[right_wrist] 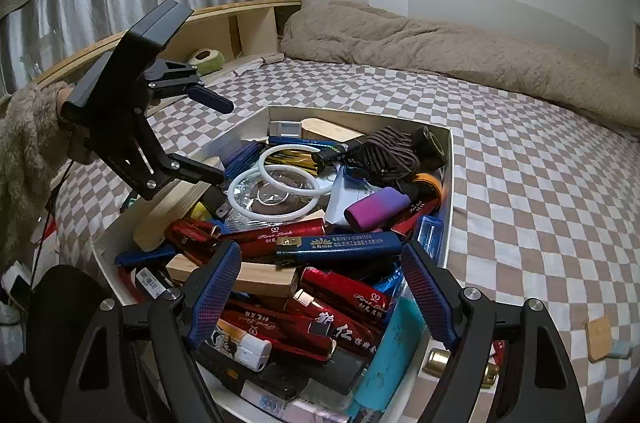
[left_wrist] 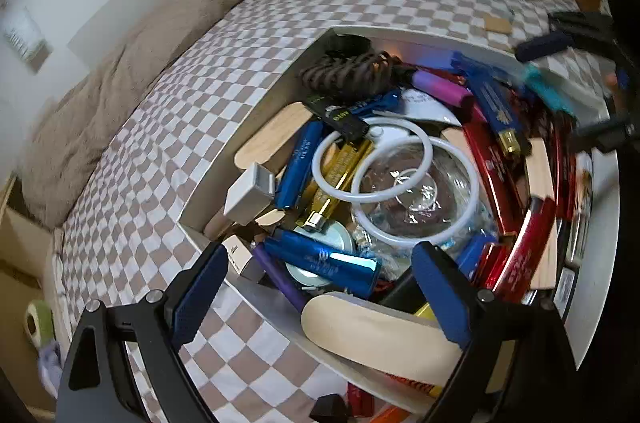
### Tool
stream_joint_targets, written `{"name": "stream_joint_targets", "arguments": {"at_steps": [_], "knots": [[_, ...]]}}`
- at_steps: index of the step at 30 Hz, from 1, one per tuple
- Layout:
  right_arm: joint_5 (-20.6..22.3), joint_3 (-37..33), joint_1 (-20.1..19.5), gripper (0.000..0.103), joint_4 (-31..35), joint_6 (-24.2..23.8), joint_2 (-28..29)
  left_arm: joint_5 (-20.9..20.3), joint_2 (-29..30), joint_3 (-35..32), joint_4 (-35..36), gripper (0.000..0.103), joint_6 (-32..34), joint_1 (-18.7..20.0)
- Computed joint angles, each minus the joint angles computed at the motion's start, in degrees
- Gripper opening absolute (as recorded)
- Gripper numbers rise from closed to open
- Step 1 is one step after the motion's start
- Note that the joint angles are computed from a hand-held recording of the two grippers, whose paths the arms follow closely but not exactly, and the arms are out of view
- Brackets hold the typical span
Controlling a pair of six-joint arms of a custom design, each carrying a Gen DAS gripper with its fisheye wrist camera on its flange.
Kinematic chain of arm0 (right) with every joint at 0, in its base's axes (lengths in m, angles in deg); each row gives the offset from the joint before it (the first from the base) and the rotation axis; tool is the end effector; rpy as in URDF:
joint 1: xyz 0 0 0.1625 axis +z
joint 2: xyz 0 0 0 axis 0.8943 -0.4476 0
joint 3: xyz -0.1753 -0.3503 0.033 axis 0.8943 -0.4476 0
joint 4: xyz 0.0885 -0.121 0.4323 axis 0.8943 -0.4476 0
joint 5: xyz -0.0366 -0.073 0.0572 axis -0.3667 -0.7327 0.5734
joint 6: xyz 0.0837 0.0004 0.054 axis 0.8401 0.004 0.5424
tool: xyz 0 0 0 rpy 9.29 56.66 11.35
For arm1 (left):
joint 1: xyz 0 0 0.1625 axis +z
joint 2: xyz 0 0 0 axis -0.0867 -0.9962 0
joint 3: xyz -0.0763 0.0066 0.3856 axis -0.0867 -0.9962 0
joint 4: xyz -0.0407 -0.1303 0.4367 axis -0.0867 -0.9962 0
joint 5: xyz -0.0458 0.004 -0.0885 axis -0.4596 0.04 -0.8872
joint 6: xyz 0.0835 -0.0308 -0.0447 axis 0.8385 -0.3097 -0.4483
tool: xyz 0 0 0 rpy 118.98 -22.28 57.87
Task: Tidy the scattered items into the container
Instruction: 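Lower gold-capped lighter into box and open right tool while left tool releases its lighter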
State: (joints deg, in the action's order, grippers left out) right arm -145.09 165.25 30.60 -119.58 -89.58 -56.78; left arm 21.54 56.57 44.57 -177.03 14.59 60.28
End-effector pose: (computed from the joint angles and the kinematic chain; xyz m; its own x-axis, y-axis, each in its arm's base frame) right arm 0.1595 -0.7047 0.3110 -0.7149 -0.3719 0.5921 -0.6740 0.5920 -0.4419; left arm -0.3570 -0.8508 0.1417 -0.1102 0.8260 -0.5527 0.9240 0.2900 0.2492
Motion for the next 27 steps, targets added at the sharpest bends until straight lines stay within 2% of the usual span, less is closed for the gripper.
{"name": "stream_joint_targets", "arguments": {"at_steps": [8,11,13,17,21,27], "knots": [[-0.4,0.0,-0.1,0.082,-0.4,-0.3,0.1,-1.4,-2.6,5.5,-7.6,0.094,-3.2,-0.6],[-1.5,-0.1,-0.1,0.082,-1.2,-0.8,0.5,-2.7,-4.1,8.7,-11.6,0.103,-3.8,-1.0],[-1.6,-0.2,-0.2,0.082,-1.1,-0.5,0.5,-3.5,-5.0,10.3,-12.8,0.103,-5.0,-1.2],[-1.5,-0.1,-0.2,0.082,-1.7,-0.5,0.4,-0.6,-5.9,13.2,-15.9,0.103,-8.3,-2.2],[-1.1,-0.3,-0.3,0.082,-2.2,0.0,0.4,-1.0,-8.2,18.2,-20.8,0.103,-10.9,-2.6],[-1.0,-0.1,-0.4,0.082,-3.2,0.4,0.3,2.7,-9.9,22.4,-23.3,0.103,-20.9,-3.3]]}}
